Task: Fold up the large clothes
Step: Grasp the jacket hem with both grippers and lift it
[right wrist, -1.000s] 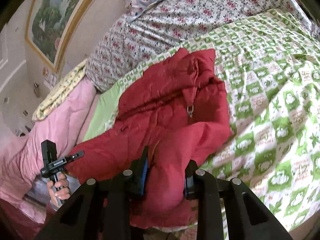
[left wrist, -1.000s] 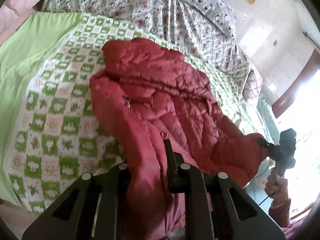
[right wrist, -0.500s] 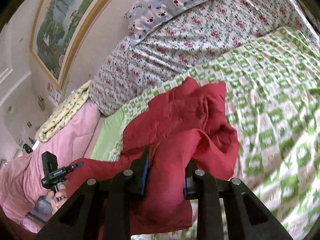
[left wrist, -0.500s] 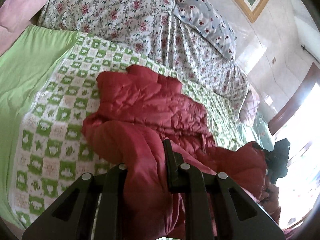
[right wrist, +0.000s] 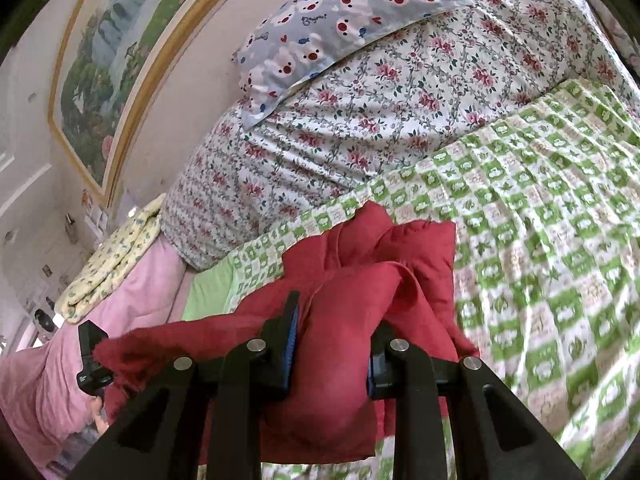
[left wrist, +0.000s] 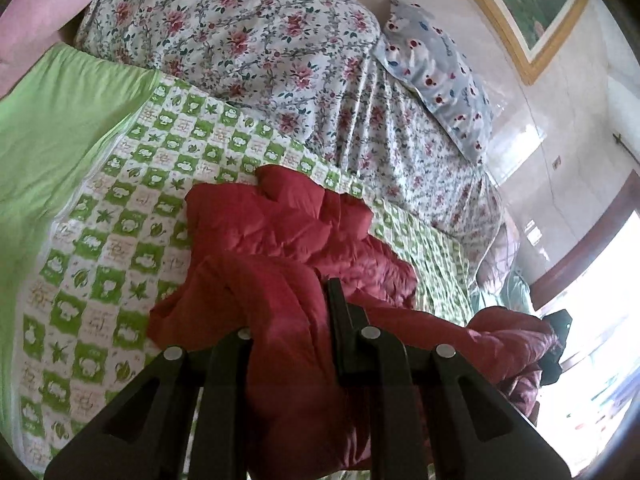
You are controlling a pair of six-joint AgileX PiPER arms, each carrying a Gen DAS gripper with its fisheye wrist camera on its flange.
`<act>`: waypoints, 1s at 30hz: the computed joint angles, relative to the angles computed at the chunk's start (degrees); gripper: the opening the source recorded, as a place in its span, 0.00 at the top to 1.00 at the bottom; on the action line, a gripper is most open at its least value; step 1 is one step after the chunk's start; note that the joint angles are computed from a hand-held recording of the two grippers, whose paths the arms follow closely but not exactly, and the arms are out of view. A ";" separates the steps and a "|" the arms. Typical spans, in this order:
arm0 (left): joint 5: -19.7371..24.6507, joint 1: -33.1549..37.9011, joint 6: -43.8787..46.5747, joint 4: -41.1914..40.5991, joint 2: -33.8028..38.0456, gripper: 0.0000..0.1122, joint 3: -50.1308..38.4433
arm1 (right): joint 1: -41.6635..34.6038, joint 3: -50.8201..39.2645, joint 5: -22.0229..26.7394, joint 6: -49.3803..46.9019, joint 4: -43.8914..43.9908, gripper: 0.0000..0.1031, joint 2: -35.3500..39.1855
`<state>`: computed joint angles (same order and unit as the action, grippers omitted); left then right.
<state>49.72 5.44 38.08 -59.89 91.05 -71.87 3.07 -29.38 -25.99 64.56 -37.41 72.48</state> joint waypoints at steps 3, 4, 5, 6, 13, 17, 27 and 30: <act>-1.32 -1.67 -3.63 1.86 3.94 0.86 -4.93 | -1.45 -3.27 -1.02 0.42 -0.49 0.76 3.87; -1.66 -2.20 -5.12 2.72 5.33 0.86 -6.80 | -1.74 -4.91 -0.86 0.17 -0.13 0.76 5.55; -1.83 -2.51 -6.10 3.34 6.41 0.86 -8.23 | -1.88 -6.31 -0.63 -0.05 0.26 0.76 6.84; -2.35 -3.24 -7.89 4.56 8.18 0.86 -10.66 | -2.10 -7.61 -0.59 -0.45 0.83 0.76 8.18; -4.10 -6.34 -18.37 12.11 19.20 0.86 -25.28 | -4.47 -19.48 0.68 2.84 0.82 0.76 19.80; -4.63 -7.84 -23.43 17.08 26.04 0.86 -34.01 | -5.36 -26.05 2.65 4.99 0.94 0.76 25.91; 2.03 -9.40 -34.66 25.96 42.48 0.86 -57.60 | -5.37 -39.98 8.31 8.74 -0.12 0.76 37.74; 6.30 -9.75 -38.88 28.68 48.91 0.85 -68.01 | -5.26 -43.75 10.20 9.49 -0.68 0.75 40.83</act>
<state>56.02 -4.31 -0.80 -31.21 139.97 -139.88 -2.18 -73.14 -15.78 74.05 -38.09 113.31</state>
